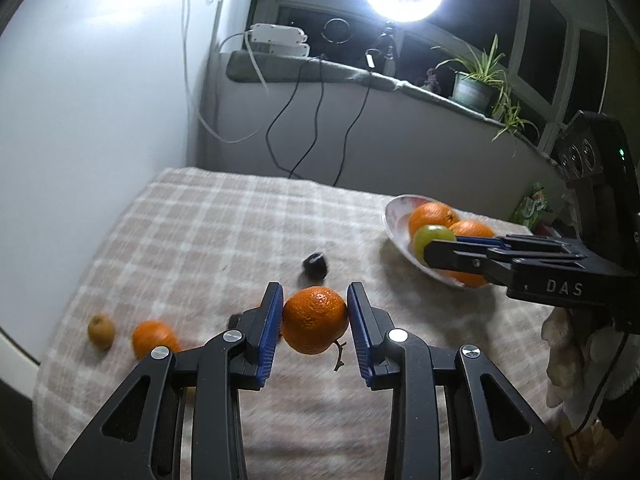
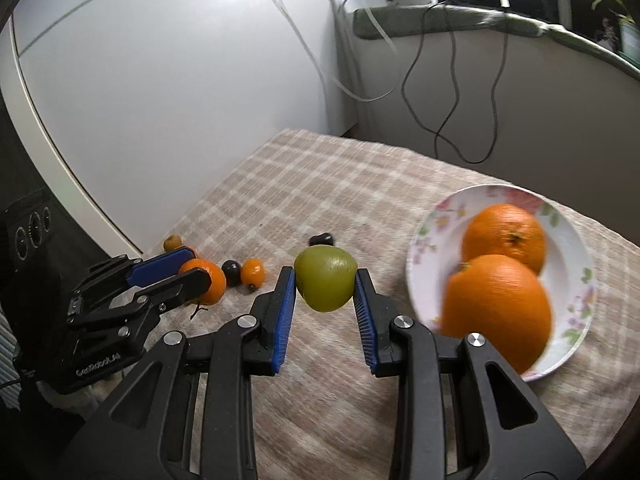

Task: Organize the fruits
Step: 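Carry the mandarin with the left tool while the right tool carries the plum to the plate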

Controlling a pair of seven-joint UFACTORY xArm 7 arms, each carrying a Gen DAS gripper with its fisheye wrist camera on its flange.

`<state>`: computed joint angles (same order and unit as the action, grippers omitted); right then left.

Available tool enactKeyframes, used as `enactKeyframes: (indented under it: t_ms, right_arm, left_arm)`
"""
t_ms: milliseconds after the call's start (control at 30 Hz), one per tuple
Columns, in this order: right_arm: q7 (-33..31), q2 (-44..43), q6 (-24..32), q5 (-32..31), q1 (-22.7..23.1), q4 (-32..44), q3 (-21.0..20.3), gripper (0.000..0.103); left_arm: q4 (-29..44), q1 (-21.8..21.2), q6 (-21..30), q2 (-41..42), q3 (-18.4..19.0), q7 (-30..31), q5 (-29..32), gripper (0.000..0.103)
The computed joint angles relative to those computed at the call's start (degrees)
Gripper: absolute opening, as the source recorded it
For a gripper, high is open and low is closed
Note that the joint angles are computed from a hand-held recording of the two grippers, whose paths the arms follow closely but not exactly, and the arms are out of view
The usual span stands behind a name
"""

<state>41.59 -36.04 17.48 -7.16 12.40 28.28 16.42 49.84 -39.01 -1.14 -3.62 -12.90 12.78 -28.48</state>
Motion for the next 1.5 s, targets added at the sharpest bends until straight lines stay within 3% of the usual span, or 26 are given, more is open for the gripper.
enactKeyframes:
  t_ms: [133, 400, 567, 700, 833, 1000, 1500]
  right_arm:
    - [-0.41, -4.96, 1.65, 0.41, 0.06, -2.21, -1.36, 0.031]
    - [-1.23, -14.04, 5.77, 0.76, -1.87, -5.96, -2.70, 0.031]
    - [-2.36, -18.12, 7.91, 0.98, -3.46, -7.92, -3.93, 0.031]
    - [-3.34, -20.85, 9.51, 1.25, -4.72, -9.30, -4.92, 0.031]
    - [-4.19, -22.31, 10.61, 1.59, -5.79, -10.37, -5.65, 0.031]
    - [-5.20, -22.98, 11.06, 1.93, -7.38, -12.01, -6.71, 0.031]
    - [-6.81, -21.83, 11.51, 2.08, -9.43, -13.71, -7.23, 0.031]
  left_arm:
    - [3.72, -1.01, 0.01, 2.22, -0.41, 4.80, -5.15, 0.032]
    - [11.74, 3.97, 1.28, 8.17, -7.85, 9.99, -10.31, 0.032]
    - [16.87, 6.00, 2.39, 12.80, -11.13, 7.68, -6.86, 0.032]
    - [19.56, 4.15, 3.03, 15.60, -9.45, 0.77, 1.71, 0.032]
    - [22.15, 5.54, 4.40, 18.33, -11.17, -2.37, 5.53, 0.032]
    - [24.95, 6.99, 5.94, 21.14, -12.90, -4.80, 8.06, 0.032]
    - [29.16, 6.50, 9.10, 24.97, -12.35, -9.46, 12.52, 0.032]
